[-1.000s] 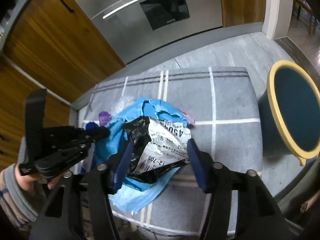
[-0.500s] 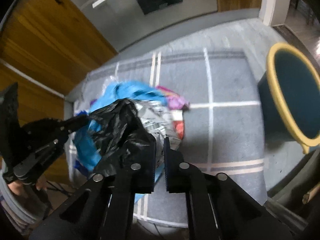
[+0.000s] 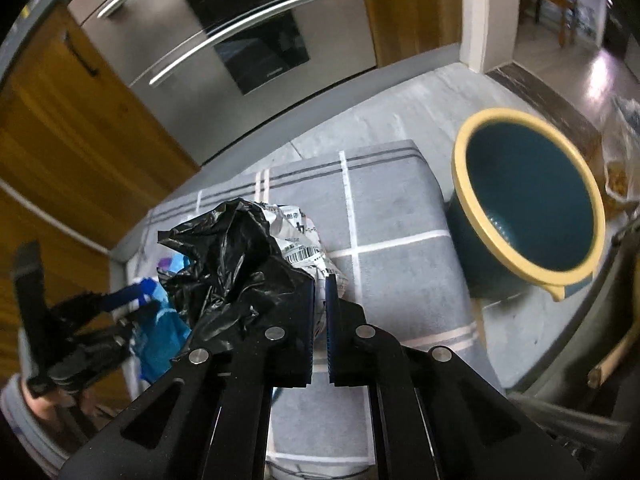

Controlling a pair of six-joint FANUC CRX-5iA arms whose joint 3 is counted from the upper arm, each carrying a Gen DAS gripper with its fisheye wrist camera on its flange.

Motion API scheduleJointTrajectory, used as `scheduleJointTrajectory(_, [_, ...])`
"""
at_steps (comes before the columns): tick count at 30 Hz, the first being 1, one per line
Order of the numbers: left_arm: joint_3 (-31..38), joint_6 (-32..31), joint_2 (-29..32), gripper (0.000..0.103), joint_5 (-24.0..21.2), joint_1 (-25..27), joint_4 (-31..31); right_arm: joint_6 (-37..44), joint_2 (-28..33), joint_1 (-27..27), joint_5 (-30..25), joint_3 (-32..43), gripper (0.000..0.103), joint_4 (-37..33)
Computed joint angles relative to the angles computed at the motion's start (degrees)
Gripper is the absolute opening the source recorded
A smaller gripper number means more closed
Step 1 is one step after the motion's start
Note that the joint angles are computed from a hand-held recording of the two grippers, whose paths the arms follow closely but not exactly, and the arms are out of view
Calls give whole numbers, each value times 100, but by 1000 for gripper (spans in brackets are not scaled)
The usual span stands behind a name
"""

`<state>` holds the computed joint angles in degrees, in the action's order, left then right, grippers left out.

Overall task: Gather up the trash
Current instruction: 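Grasp the light-blue bag with the left tool while the right tool lifts the black bag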

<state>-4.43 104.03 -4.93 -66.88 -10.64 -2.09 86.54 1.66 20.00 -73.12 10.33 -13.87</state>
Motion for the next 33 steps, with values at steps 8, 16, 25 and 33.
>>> scheduleJointTrajectory(8, [-235, -333, 163, 10, -143, 133, 512, -65, -29, -4, 65, -14, 6, -14])
scheduleJointTrajectory(16, [-178, -612, -282, 6, 453, -330, 268, -161, -87, -109, 282, 20, 6, -63])
scheduleJointTrajectory(25, [479, -368, -28, 6, 671, -511, 194, -441, -96, -346, 962, 77, 6, 256])
scheduleJointTrajectory(33, [1802, -229, 1156, 6, 456, -952, 37, -1751, 502, -755, 1164, 286, 6, 1120])
